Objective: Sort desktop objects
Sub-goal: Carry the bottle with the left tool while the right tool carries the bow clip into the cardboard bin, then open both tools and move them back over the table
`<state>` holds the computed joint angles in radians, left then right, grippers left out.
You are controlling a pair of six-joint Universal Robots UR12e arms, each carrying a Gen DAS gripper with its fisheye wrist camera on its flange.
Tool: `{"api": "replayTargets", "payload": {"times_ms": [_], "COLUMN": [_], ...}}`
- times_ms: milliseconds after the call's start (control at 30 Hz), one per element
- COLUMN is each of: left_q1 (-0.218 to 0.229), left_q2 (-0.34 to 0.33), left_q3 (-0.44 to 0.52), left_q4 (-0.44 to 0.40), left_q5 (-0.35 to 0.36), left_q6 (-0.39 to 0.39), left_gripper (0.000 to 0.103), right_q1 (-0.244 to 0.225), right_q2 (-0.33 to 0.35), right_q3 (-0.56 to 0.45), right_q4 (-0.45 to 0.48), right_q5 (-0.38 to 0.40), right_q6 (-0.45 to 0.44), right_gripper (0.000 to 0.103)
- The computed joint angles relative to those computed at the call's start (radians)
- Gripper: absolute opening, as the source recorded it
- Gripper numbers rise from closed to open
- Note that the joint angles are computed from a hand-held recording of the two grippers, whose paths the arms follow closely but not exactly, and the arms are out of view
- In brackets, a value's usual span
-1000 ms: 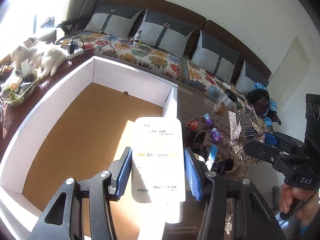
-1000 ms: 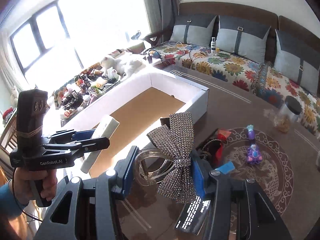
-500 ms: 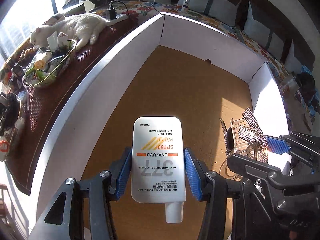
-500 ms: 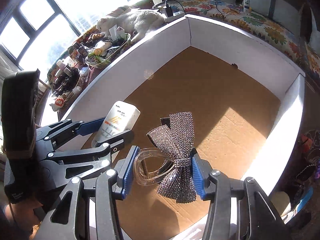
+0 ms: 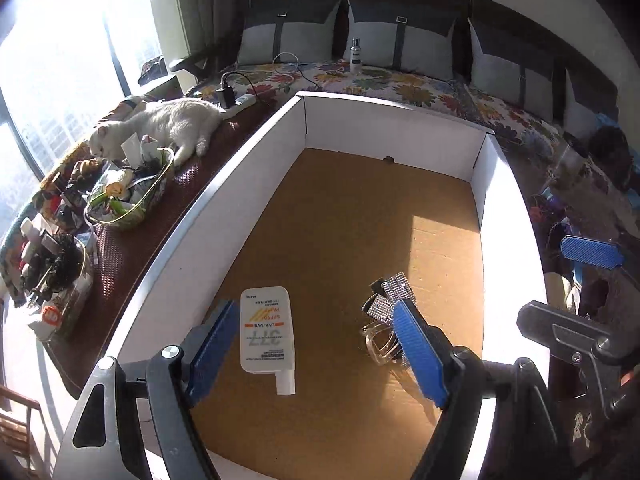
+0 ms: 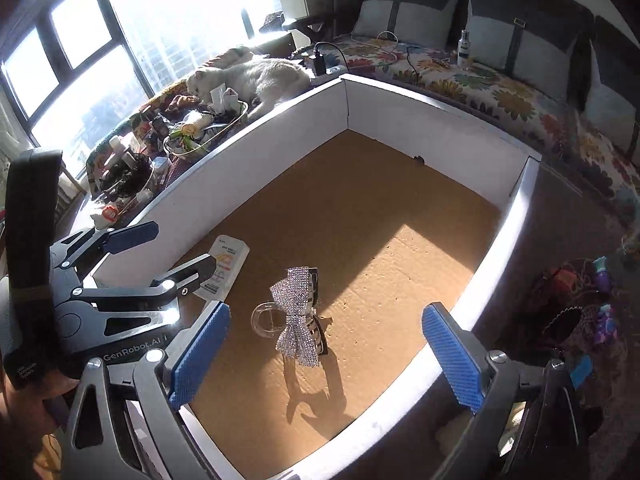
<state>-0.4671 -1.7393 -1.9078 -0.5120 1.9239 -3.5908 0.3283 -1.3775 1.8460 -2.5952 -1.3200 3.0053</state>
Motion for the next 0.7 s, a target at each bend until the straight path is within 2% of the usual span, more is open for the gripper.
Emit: {"api": "replayTargets", "payload": {"times_ms": [100,200,233,267,333,400,467,533,700], "left_q1": [-0.059,-0.116,-0.136,-0.155,-0.194,-0.232,-0.260,-0.284,-0.312], "left_q2": [-0.002,-0.011,-0.016,-0.021,-0.038,-0.064,-0.100,-0.141,-0.199], "left_q3": [0.009,0.021,0.025,0.028,0.029,0.033,0.042,0.056,0.066], "left_q4": [0.059,0.123,0.142,0.159,0.206,0.230,0.211,0.153,0.068], "left_q5": [-0.013,-0.054,-0.072,-0.090,-0.131,-0.177,-0.206,-0.194,-0.155], "left_q6": [0.011,0.016,0.016,0.014,0.009,-0.001,-0.012,-0.039,-0.088], "left_gripper": [0.078,0.080,0.083,0.092,0.100,0.101,0.101,0.101,0.100], "right_q1": [-0.046,-0.110,-0.135,-0.166,-0.224,-0.281,-0.331,-0.374,-0.465], "right_q2": [-0.069,-0.140,-0.164,-0.191,-0.239,-0.278,-0.309,-0.333,-0.390], "right_q3": [0.097,0.202,0.238,0.281,0.360,0.434,0.496,0.546,0.650], "right_q4": [-0.105,-0.188,-0.211,-0.240,-0.293,-0.331,-0.335,-0.327,-0.357], "right_q5": [-0.009,-0.029,-0.037,-0.046,-0.075,-0.113,-0.165,-0.196,-0.165], "right_q6": [-0.012,-0.014,-0.014,-0.014,-0.021,-0.038,-0.074,-0.106,-0.156], "right_gripper": [0.100,0.101,0.101,0.101,0.101,0.101,0.101,0.101,0.101]}}
